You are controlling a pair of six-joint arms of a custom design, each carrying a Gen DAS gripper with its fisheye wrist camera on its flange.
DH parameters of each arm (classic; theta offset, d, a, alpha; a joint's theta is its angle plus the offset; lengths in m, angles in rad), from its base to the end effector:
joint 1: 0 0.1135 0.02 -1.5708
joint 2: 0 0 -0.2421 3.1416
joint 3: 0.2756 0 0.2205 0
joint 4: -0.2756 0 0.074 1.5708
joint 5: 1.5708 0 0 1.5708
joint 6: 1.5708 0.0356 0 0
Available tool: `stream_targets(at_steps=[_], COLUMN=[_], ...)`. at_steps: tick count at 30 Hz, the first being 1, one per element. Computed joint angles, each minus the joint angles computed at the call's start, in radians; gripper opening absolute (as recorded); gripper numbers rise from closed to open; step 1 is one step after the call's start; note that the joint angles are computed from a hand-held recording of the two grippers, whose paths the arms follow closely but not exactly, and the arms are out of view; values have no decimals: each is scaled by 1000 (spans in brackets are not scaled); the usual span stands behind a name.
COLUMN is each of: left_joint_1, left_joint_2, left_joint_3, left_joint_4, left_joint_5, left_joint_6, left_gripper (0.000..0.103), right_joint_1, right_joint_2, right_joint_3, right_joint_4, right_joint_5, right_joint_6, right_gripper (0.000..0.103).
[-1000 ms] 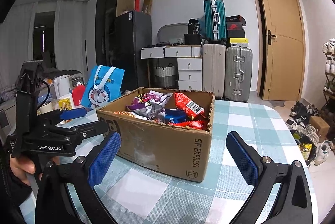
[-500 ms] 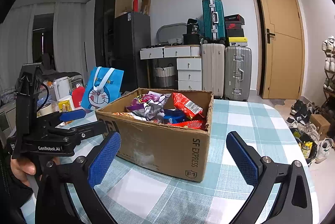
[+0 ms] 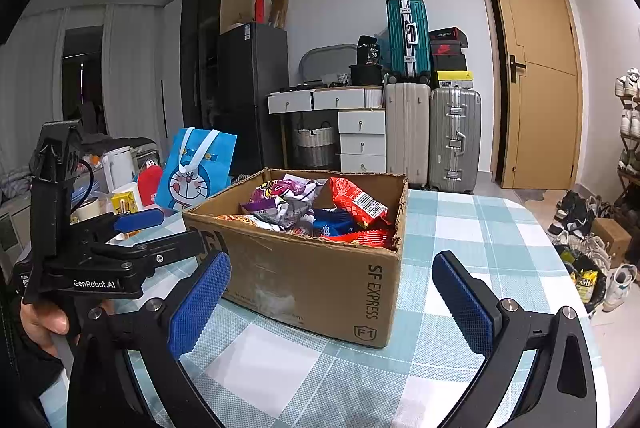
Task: Organize snacks
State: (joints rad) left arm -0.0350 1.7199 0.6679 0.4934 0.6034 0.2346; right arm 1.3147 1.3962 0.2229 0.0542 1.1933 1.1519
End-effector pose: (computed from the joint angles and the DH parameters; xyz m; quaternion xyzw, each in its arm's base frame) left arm 0.3000 -0.0307 0.1437 0.2550 0.8082 -0.2125 0.4865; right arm 0.0709 0.1400 0.1011 0.0599 0.8138 -0.0065 0.5781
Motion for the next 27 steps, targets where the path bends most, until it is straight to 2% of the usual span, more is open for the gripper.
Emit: stream_targets(at_steps=[27], left_joint_1=[2], left_joint_2=[2], left_joint_3=[-3], left_joint_4=[5], left_joint_5=[1], left_joint_6=[3], left_gripper=[102], right_joint_1=[-2], right_joint_2=[-3], right_joint_3=[-4], right_joint_4=[4], right_joint_5=[-2], right_joint_6=[-2], right_gripper=[103])
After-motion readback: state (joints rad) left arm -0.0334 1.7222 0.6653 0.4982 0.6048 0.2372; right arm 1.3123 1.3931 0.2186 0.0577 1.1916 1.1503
